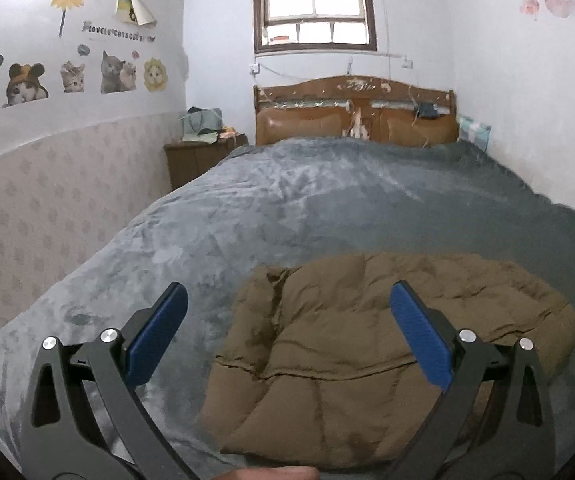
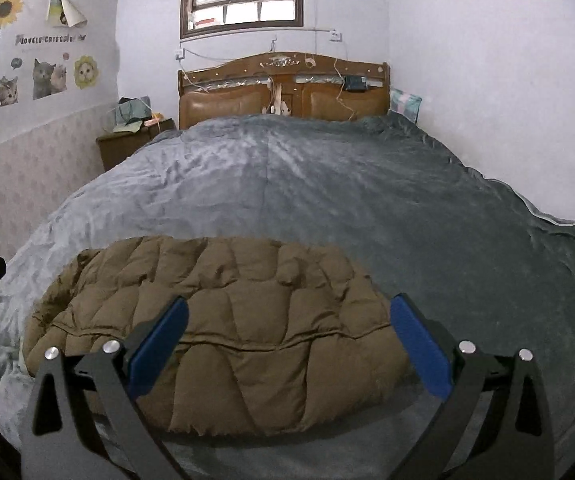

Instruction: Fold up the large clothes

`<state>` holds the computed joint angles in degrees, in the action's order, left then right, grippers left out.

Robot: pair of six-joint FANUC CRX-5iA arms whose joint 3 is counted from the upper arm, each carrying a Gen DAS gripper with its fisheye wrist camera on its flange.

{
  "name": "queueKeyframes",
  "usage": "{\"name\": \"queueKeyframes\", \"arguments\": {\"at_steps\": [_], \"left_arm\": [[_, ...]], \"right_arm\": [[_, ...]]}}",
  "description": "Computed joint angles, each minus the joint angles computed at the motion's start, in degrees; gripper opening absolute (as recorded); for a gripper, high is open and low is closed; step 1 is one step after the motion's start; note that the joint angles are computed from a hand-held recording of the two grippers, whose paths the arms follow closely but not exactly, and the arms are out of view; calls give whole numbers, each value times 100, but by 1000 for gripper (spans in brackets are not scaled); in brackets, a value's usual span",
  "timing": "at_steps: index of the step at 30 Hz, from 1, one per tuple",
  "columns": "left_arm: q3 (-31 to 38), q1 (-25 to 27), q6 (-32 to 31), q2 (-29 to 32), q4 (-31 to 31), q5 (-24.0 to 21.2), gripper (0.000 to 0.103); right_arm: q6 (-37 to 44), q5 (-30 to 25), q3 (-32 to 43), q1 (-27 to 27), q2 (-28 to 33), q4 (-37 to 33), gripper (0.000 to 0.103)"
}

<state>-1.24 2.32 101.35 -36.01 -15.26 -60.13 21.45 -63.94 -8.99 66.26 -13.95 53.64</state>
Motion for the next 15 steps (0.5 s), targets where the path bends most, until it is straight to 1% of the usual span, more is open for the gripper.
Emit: {"name": "queueKeyframes", "arguments": {"at_steps": [1, 3, 5, 13, 15], "left_arm": [[74, -155, 99, 185, -96, 95, 100], [71, -204, 54, 195, -98, 82, 100], [44, -138, -11, 168, 8, 108, 100], [-66, -34, -59, 147, 70, 255, 100], [-116, 90, -163, 119, 240, 297, 100]], "right_arm": [[-2, 8, 58, 2, 83, -6, 101], [31, 35, 127, -1, 154, -39, 101], [85, -18, 155, 31, 167, -61, 101], [92, -37, 107, 92, 80, 27, 101], [64, -20, 84, 101, 56, 46, 101]]}}
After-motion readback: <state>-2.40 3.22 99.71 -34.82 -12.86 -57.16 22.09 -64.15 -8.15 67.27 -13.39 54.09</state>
